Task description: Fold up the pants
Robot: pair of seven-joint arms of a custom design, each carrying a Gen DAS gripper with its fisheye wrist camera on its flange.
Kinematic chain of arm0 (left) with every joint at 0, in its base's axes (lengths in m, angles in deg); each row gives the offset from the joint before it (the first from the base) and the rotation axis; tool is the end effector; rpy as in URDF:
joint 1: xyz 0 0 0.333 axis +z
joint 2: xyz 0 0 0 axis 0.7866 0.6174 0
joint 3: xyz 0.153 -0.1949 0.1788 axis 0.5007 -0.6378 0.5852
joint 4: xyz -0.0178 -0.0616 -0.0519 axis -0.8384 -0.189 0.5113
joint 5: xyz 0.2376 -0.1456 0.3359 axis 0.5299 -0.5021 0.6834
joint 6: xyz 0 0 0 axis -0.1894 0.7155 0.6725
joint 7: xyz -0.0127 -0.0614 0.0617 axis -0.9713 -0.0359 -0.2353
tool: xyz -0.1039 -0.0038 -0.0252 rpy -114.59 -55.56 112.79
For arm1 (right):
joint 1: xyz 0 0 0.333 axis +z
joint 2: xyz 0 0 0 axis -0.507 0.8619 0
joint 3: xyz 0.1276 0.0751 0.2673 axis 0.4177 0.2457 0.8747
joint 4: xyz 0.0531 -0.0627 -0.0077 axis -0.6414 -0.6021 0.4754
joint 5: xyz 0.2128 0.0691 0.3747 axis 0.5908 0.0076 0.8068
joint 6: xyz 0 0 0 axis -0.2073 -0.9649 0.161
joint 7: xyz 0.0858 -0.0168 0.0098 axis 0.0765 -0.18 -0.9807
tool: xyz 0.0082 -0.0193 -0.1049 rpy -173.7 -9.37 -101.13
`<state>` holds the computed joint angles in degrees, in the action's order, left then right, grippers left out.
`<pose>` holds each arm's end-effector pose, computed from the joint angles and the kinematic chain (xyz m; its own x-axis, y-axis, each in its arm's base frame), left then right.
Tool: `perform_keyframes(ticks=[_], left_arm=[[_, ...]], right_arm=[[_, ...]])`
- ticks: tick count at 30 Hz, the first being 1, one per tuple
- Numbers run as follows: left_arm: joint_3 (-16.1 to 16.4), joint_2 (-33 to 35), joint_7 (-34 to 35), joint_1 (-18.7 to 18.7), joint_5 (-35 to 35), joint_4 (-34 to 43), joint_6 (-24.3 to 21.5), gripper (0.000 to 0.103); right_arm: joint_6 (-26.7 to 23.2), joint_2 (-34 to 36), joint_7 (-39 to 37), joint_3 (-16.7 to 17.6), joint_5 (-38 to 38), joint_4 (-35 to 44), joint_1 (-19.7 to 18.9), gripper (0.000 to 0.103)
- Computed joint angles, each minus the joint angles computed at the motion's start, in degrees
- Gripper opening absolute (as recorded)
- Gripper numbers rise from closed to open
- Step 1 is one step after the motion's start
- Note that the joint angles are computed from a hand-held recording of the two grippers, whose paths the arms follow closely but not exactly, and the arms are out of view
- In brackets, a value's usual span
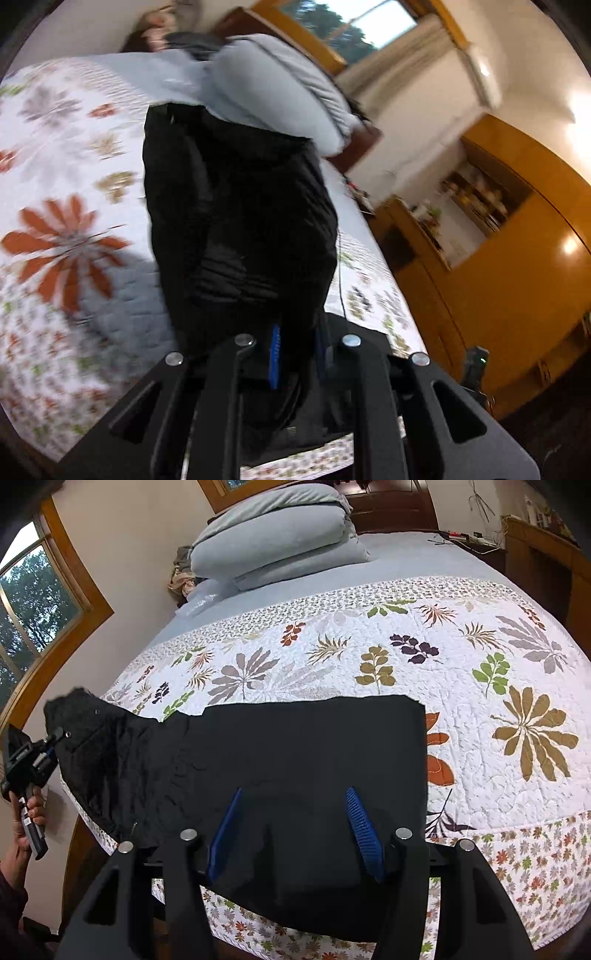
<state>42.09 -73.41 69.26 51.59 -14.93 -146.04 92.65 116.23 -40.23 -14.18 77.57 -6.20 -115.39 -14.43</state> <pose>0.5192 0.0276 0.4641 -0.1968 -0.7009 0.6855 -0.6949 -0.3935 -0.6019 0.5479 0.1219 0.4558 0.1725 -0.9348 -0.3103 -0.8173 0.0400 -0.5749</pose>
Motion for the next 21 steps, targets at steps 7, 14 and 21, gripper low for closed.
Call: perform_keyframes(ticks=[7,14,21], left_arm=[[-3.2,2.7,3.8,-4.5,-2.4,3.2,-6.0,0.014],[-8.7,12.5,4.6,-7.8,-0.8,8.8,-6.3,0.017],[-12.6,16.6,5.9,-9.2,4.6,8.5,-0.6,0.018]], right_arm=[[0.2,-0.9,-2.2,-1.3,2.4,-0.3,-0.5,0.059],[-1.9,-1.1,-9.1,-4.3,12.8,0.9,0.2,0.059],[-12.7,4.2,-16.7,-3.5,23.9,8.4,-1.5,0.071]])
